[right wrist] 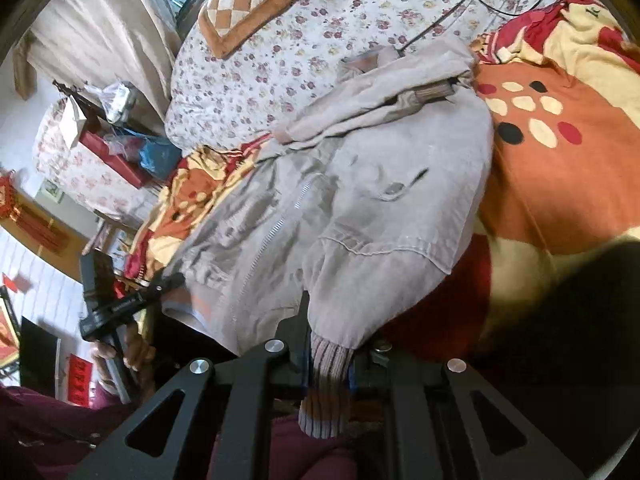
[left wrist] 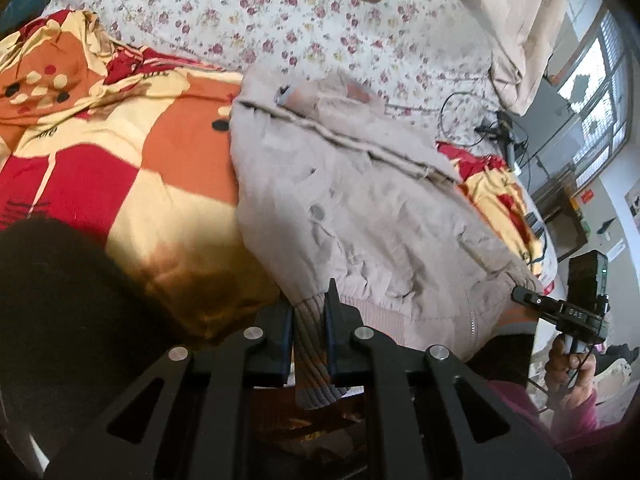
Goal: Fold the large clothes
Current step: 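Carry the ribbed hem onto the collar with the right tool while the left tool holds the hem edge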
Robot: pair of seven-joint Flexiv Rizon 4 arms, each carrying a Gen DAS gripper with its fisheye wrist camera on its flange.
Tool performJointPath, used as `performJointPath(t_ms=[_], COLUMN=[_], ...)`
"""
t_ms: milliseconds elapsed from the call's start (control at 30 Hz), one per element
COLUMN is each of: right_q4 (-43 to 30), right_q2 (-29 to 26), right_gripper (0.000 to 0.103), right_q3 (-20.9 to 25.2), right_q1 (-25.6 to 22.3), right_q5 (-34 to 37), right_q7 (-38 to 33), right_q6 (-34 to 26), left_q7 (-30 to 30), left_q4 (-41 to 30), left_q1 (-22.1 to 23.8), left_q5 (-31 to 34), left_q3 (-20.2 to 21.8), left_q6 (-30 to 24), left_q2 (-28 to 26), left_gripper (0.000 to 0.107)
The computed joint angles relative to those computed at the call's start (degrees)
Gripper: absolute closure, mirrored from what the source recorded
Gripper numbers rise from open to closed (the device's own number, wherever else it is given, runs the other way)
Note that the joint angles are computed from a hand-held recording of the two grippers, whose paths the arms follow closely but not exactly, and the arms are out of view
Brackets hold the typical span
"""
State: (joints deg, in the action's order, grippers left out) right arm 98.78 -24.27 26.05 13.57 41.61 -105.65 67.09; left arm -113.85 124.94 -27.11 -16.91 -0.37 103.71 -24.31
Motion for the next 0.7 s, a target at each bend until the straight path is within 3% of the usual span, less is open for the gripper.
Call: performJointPath(t_ms=[200, 367, 533, 700], right_q4=[-5.5, -13.7, -26.0, -42.3], right_q2=[-2.1, -7.2, -16.4, -27.7], right_gripper=[0.092, 0.092, 0.092, 0.092], right_q3=[0.3, -1.1, -4.1, -9.0], right_q1=[-1.6, 0.0, 3.2, 6.5], right_q5=[1.6, -0.1, -8.4, -18.4], right_q7=[-2.9, -2.3, 3.9, 14.1], right_q6=[-1.6, 2.9, 5.3, -0.3], left_q7=[2.2, 4.7, 3.9, 1.0], left_q4=[-5.2, -15.8, -29.6, -44.8], left_q1=[-2.4, -6.9, -5.6, -0.8], left_q5=[-0.8, -1.2, -1.3, -0.8], left_q3=[4.8, 13.9, 18.2, 18.2], left_q6=[-1.2, -4.2, -9.2, -18.7], left_q2=[-0.8, -5.3, -13.4, -22.7], left_gripper=[0.097, 0.097, 0.097, 0.097])
